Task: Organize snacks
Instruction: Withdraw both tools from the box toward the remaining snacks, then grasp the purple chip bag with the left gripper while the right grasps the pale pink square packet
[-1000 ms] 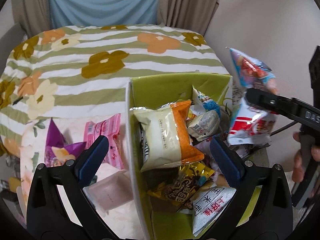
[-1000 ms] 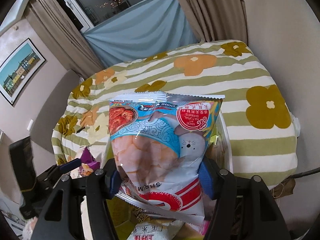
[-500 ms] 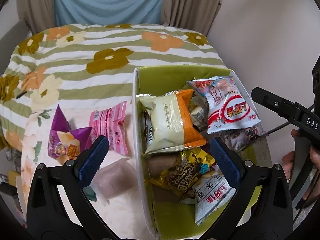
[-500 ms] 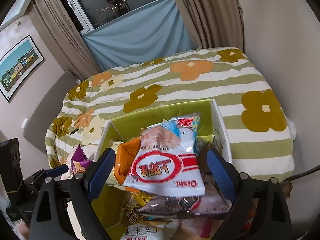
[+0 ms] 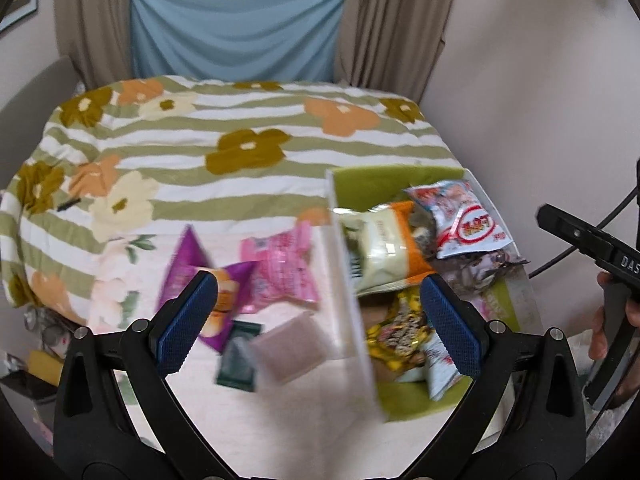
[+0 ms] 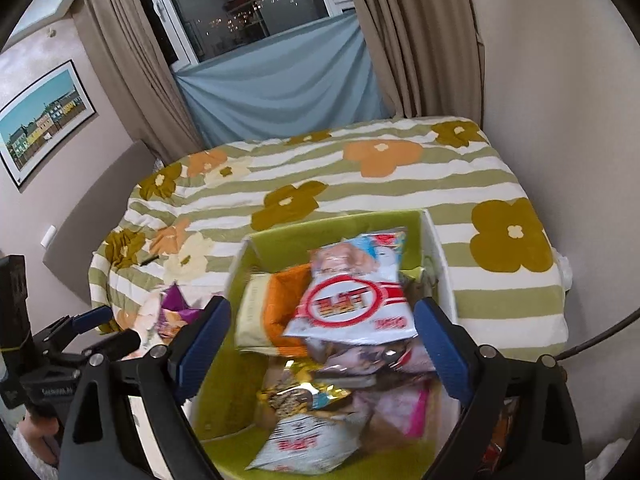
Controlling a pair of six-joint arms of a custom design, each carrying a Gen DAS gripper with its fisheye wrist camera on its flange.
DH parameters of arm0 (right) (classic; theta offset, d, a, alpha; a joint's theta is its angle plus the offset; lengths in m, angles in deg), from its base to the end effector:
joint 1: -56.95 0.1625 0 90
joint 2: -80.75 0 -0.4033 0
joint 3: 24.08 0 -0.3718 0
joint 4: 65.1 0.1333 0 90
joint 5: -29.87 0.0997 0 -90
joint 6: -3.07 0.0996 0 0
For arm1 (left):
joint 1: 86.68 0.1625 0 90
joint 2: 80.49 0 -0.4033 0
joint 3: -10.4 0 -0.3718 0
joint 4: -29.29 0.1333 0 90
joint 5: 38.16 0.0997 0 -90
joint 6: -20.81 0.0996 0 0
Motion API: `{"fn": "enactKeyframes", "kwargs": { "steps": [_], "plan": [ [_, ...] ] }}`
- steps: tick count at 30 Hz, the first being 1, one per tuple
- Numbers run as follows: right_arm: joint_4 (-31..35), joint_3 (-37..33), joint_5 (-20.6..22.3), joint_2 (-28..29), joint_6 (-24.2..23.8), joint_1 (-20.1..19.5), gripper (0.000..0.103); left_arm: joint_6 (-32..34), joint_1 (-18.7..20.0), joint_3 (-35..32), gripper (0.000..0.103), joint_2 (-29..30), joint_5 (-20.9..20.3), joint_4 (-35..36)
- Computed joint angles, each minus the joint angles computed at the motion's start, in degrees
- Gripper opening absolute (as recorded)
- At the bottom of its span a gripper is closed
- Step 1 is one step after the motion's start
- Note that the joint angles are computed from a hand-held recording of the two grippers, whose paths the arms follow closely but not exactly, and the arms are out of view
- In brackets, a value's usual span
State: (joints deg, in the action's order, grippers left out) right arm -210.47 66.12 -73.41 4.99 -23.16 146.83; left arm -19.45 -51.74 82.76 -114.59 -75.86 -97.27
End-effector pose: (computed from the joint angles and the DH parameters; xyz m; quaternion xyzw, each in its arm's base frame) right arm 0.1092 -0.5983 0.4528 0.1708 -0.9157 0.3135 0.1846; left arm -0.4718 -0.5884 0.0945 0.1221 0.8892 -0.3168 0.3066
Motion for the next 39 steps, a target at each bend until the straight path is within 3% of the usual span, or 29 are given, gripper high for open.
{"fn": "enactKeyframes", "kwargs": {
  "steps": [7, 14, 20, 26, 32, 39],
  "plan": [
    [-7.20, 6.58, -3.36, -0.53, 2.74, 5.36, 0.091, -0.06, 1.69, 9.71, 0.101, -10.03, 0.33, 0.91],
    [-13.31, 10.76, -8.60, 3.85, 7.19, 11.37, 0.091, 3.45, 5.45, 16.57, 0.101, -18.66, -2.92, 0.08],
    [-17.87, 13.38, -11.90, 8.28, 13.28, 14.75, 0.091, 9.32, 8.91, 19.13, 0.101, -22.54, -7.09, -1.16],
    [-21.19, 15.77, -18.04, 12.98, 26.56, 16.20, 0.091, 19.13, 13.03, 18.96, 0.101, -21.83, -12.68, -4.87],
    [-23.27, 18.29, -23.43, 16.56, 37.55, 16.37, 0.091, 28.14, 17.44, 15.32, 0.101, -16.98, -18.71, -7.32],
    [-31.24, 21.23, -23.19, 20.53, 46.25, 13.80, 0.091, 34.69, 21.67, 10.83, 0.101, -10.92, -22.80, -7.91]
  ]
}}
